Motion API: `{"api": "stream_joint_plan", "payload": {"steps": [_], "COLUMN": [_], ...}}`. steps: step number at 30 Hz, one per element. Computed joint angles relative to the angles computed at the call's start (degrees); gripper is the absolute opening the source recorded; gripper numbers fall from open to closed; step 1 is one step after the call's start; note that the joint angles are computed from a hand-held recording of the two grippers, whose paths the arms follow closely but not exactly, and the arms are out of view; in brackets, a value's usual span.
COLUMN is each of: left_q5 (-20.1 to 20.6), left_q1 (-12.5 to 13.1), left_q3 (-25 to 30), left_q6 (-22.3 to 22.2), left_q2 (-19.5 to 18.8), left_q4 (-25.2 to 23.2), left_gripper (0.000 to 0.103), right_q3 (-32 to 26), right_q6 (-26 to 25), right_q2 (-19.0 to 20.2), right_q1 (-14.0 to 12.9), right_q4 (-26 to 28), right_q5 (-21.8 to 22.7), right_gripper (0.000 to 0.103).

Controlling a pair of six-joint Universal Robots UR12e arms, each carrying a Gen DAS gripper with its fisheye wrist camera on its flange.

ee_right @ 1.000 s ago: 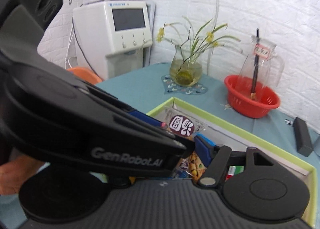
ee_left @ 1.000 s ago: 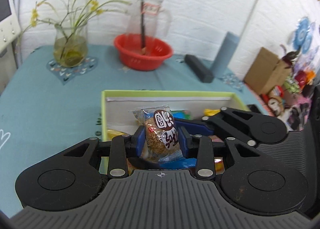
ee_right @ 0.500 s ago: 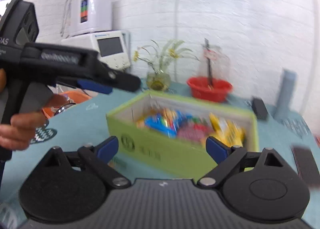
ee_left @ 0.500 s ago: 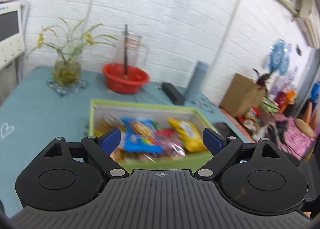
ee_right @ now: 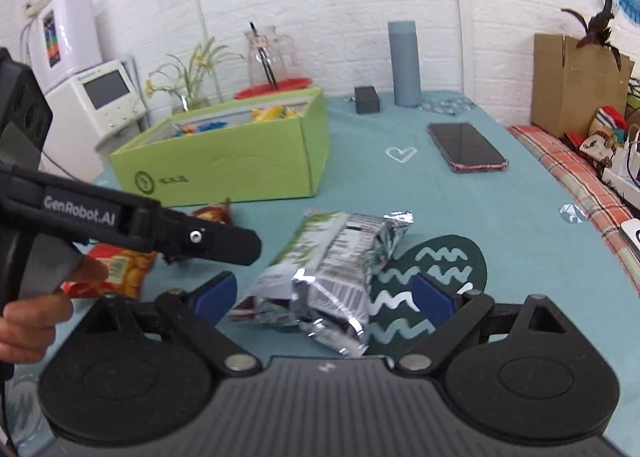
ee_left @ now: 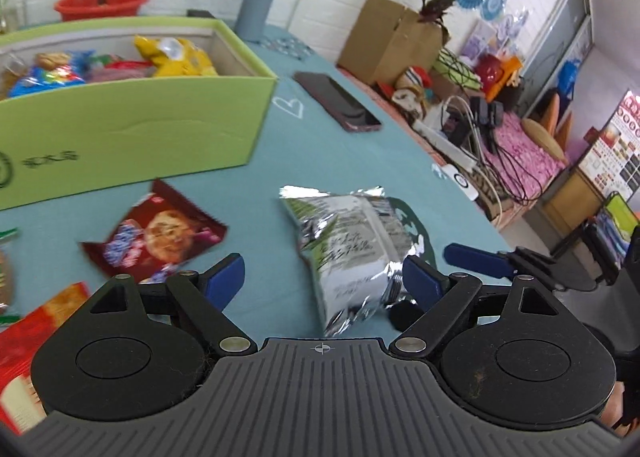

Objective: Organize snacks
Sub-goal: 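Lower the left tool onto the silver foil bag and grasp it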

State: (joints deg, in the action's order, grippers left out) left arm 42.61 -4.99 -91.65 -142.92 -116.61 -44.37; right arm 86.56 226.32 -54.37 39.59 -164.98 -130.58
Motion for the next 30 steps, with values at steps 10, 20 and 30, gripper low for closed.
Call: {"api": "stream_joint_plan", "payload": {"steps": [10, 20, 30], "left_q5": [0.9, 4.7, 3.1], "left_q1": [-1.8, 4.3, 8.6], "left_q3": [5.3, -8.2, -12.9], "left_q6": [3.9, 2.7, -2.7], "left_q2": [-3.0, 6.3, 8.2], "left_q4": [-11.3, 0.0, 7.9], "left_gripper": [0.045, 0.041, 0.070], "right_q3": [-3.9, -9.3, -10.5], "right_q6": [-9.9, -14.3, -14.6], "right_q2": [2.5, 6.1, 6.7], "right_q1": [-2.3, 2.5, 3.8], "right_q4": [1.9, -1.4, -2.6], "right_q5": [9.8, 12.6, 11.9], "right_gripper": [0.093, 0.093, 0.093]}}
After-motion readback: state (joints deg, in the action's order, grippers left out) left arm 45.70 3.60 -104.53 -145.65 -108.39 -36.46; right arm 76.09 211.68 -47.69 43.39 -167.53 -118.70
